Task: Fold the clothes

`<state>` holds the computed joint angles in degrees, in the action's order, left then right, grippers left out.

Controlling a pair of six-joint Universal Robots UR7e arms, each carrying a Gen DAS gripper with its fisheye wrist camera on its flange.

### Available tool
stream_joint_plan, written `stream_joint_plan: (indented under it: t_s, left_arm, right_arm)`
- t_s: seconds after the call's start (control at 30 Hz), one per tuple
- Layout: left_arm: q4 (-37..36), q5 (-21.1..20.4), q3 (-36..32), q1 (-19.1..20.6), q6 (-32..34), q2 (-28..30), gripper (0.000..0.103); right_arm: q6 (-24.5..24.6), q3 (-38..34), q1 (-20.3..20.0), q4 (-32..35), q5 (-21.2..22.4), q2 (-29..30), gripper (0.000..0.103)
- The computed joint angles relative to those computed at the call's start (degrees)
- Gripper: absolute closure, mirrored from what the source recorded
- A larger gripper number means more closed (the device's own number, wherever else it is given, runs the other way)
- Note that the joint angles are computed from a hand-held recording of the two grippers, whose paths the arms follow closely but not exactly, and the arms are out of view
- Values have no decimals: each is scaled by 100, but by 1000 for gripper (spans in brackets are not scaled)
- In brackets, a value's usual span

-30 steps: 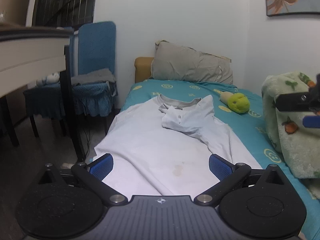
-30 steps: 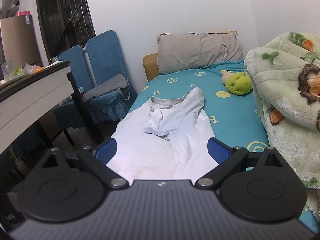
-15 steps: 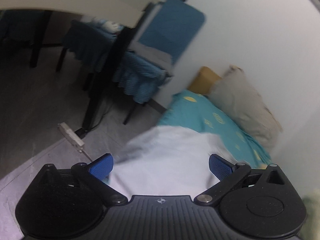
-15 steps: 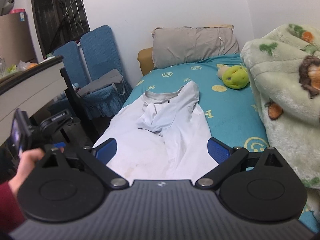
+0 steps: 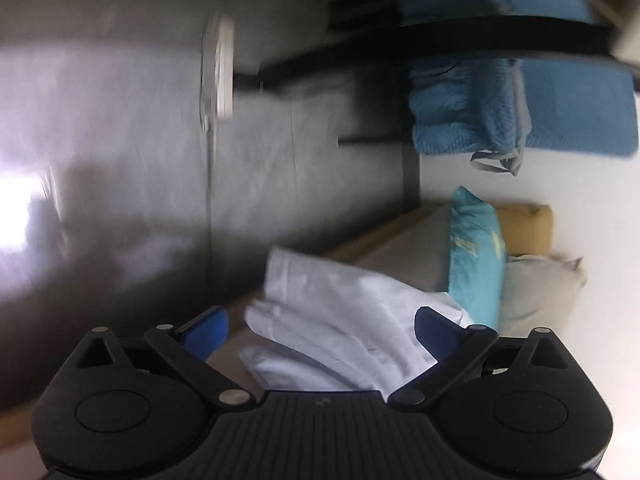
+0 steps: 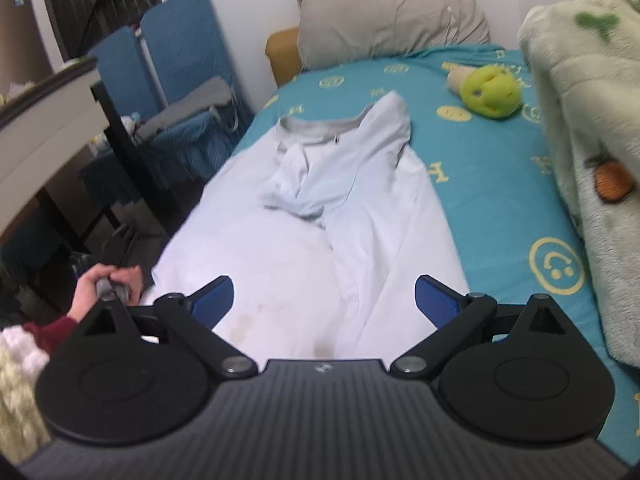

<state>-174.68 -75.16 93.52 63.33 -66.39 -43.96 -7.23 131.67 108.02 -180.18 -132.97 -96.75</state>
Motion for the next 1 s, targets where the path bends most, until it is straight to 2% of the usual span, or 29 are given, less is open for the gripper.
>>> stream_joint_plan:
  t_s: [0.1, 0.13, 0.2, 0.27, 0.3, 0.33, 0.37, 0.43, 0.57, 0.67, 0.73, 0.83, 0.93, 1.0]
  left_arm:
    - [-200, -735, -101, 232, 45, 193, 9]
    - [-172, -782, -134, 248, 64, 231, 11]
    - [-57, -724, -193, 234, 68, 282, 22]
    - [69, -635, -254, 198, 39, 329, 57]
    - [143, -561, -285, 160, -7, 347, 64]
    - [219, -490, -305, 113, 71, 335, 83]
    - [288, -415, -349, 73, 258, 336, 95]
    - [337, -53, -400, -70, 623, 318, 99]
    - [385, 842, -451, -453, 1292, 187, 100]
    - [619, 1726, -599, -865, 2060, 65, 100]
    - [757, 2280, -782, -1158, 2741, 56, 100]
    - [725, 2877, -1133, -1632, 3916, 204, 100]
    - [497, 3227, -1614, -2110, 5298, 556, 100]
    - [533, 3252, -1951, -2399, 6133, 838, 100]
  right_arm:
    - [127, -105, -66, 518, -17, -9, 4]
    - [117, -129, -82, 566, -29, -15, 4]
    - [141, -160, -111, 543, -101, -25, 4]
    - [256, -172, -167, 562, -113, -89, 4]
    - [343, -160, -192, 622, -90, -155, 4]
    - [430, -147, -219, 680, -65, -219, 4]
    - [515, -136, -247, 738, -39, -284, 4]
    - [679, -115, -300, 849, 12, -410, 4]
    - [757, -111, -281, 846, 76, -519, 4]
    - [769, -100, -269, 775, 181, -599, 4]
    - [786, -88, -267, 756, 191, -661, 4]
    - [844, -46, -282, 707, 235, -787, 4]
    - [909, 9, -295, 613, 227, -912, 4]
    - [962, 31, -303, 568, 211, -992, 4]
